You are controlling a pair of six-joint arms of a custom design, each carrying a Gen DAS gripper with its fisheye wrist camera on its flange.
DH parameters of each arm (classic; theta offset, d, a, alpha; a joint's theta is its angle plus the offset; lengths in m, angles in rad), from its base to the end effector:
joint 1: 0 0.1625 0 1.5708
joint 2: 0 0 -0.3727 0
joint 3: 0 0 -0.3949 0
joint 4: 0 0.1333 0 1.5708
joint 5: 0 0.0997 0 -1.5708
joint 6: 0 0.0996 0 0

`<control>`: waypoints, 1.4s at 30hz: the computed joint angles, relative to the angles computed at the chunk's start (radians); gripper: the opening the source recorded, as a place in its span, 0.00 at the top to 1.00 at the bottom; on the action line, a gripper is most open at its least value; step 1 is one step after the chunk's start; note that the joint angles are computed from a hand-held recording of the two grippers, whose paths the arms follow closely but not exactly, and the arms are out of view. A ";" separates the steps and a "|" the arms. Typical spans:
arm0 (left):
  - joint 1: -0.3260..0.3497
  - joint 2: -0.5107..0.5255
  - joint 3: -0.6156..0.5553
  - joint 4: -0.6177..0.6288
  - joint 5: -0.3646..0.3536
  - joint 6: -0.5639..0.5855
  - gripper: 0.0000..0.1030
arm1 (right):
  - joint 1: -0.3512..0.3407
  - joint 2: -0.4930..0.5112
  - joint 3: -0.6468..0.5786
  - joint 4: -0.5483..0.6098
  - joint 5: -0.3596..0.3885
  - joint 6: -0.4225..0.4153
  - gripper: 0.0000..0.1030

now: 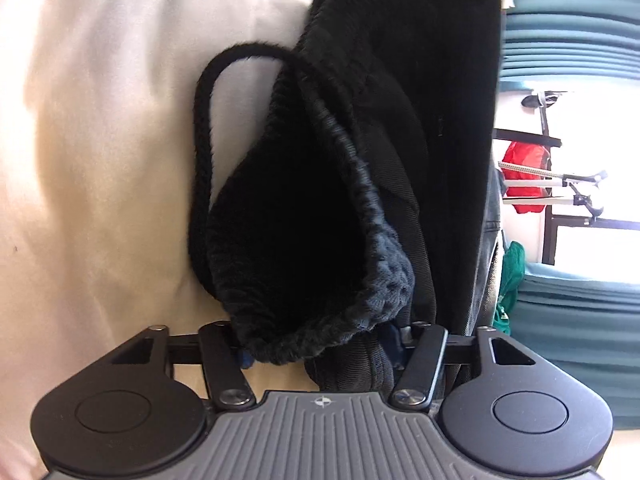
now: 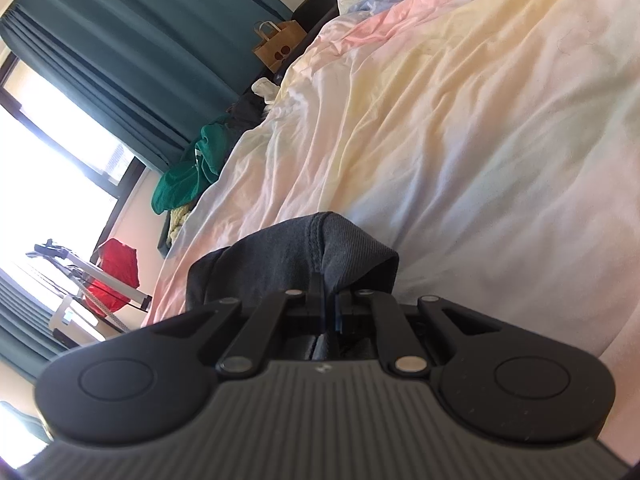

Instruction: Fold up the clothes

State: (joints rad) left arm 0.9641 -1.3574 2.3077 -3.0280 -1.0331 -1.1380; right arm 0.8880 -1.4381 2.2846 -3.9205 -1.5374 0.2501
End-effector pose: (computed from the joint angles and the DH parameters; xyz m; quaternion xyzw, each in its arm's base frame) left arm -0.0979 -0.4643 0.1791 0.3093 -0.8831 0.3524 0.0198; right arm -0.1571 -0.4097 0.3289 -0.3183 -0.6576 0.6694 0.1346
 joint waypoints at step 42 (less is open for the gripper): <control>-0.347 -0.905 0.136 1.302 0.451 0.129 0.14 | 0.327 0.056 0.036 -0.291 -0.684 -0.132 0.22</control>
State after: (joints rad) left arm 0.6173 -2.2623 2.4437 -1.7261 -0.5825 -1.0092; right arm 1.2148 -1.3820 2.3210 -4.2117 -2.2210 0.1177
